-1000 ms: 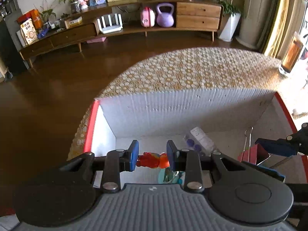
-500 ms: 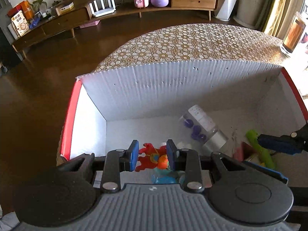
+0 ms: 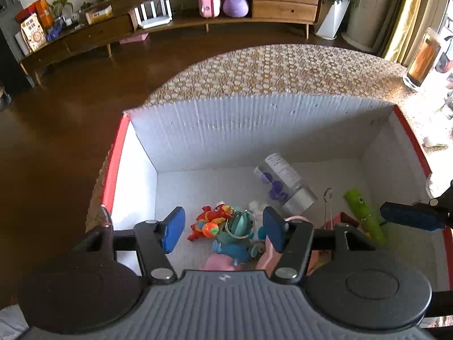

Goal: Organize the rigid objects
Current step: 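Open the left gripper to drop the keychain while the right gripper releases the binder clip, then move both grippers back from the box toward the correction tape and glue stick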

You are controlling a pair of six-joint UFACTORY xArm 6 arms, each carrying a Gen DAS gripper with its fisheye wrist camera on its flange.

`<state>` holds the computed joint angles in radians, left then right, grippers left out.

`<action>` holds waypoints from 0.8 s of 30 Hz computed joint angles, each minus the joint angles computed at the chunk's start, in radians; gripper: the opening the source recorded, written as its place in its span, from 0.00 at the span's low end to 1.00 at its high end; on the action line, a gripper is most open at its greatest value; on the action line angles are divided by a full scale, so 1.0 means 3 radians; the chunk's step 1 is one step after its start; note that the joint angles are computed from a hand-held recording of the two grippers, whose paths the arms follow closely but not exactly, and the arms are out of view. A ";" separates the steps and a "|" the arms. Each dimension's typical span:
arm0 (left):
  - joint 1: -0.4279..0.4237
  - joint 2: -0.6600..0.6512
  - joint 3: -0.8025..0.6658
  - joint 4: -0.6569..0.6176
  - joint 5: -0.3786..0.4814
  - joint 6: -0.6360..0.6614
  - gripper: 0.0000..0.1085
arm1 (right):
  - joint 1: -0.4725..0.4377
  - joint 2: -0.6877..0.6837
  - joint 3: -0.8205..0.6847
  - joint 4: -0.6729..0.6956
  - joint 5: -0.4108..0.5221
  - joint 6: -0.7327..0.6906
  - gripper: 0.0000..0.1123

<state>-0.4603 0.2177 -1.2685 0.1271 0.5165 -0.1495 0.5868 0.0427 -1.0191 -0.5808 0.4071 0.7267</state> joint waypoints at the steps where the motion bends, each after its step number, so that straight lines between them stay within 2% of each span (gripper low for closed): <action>1: -0.0001 -0.0039 0.0040 0.0011 -0.0021 -0.0018 0.55 | 0.0013 -0.0029 0.0015 -0.0012 0.0002 0.0010 0.41; 17: -0.0112 -0.0648 0.0461 0.0181 -0.0112 -0.0284 0.55 | 0.0166 -0.0724 0.0428 -0.0407 0.0024 0.0502 0.58; 24: -0.0208 -0.0961 0.0701 0.0317 -0.0168 -0.0460 0.55 | 0.0188 -0.1183 0.0759 -0.0387 -0.0006 0.0598 0.70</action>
<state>-0.5226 -0.0708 -1.0581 0.2220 0.4661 -0.2875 0.6431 -0.3122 -0.7915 -0.6970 0.4054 0.9061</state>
